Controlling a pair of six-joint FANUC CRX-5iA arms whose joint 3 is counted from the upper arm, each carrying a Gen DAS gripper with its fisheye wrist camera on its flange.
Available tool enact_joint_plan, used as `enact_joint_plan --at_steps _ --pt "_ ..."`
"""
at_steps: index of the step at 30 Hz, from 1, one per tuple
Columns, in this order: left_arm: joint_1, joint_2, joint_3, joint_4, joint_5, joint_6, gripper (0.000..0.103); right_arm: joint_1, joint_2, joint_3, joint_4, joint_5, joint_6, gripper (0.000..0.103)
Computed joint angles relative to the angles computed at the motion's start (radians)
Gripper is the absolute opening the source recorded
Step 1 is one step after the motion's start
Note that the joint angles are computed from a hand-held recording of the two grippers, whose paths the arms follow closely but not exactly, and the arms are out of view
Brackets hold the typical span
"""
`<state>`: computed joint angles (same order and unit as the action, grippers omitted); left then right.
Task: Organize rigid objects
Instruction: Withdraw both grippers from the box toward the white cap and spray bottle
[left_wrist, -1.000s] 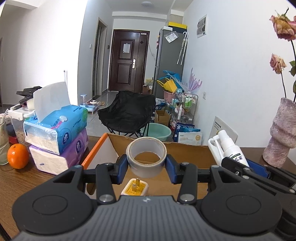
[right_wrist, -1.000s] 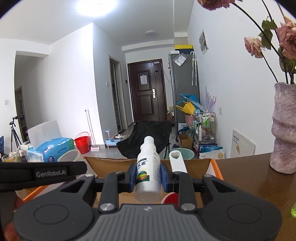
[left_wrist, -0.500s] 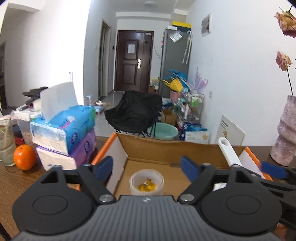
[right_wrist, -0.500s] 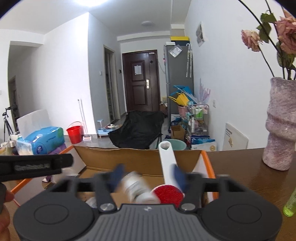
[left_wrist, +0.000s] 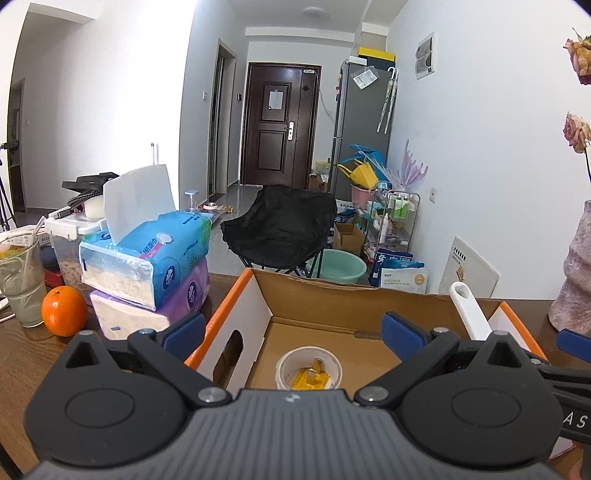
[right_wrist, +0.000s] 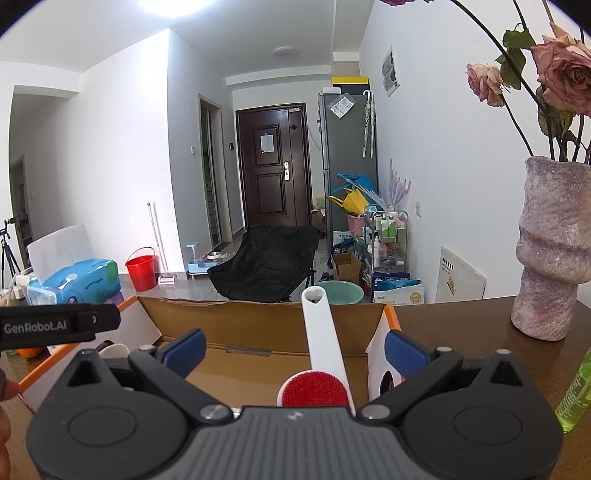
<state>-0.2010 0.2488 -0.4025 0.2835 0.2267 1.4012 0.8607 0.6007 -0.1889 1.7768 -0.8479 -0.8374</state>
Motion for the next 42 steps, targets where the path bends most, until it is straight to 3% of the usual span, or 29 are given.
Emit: enact_joint_plan --at_steps 4,15,22,27,42 --pt "-0.005 -0.002 -0.012 0.032 0.01 -0.032 0.103 0.005 -0.004 -0.002 -0.012 0.0 0.016 0.103" --pt "-0.001 -0.048 -0.055 -0.006 0.026 -0.005 0.103 0.032 -0.046 -0.051 -0.027 -0.033 0.03 0.103" --pt "0.005 -0.115 -0.126 -0.032 0.049 0.016 0.103 0.072 -0.083 -0.096 -0.046 -0.076 0.04 0.103" --pt "0.001 -0.164 -0.187 0.012 0.067 -0.016 0.103 0.107 -0.116 -0.134 -0.068 -0.102 0.045 0.103" --pt "-0.004 -0.327 -0.346 0.05 0.041 -0.059 0.103 0.239 -0.189 -0.231 -0.21 -0.195 0.038 0.103"
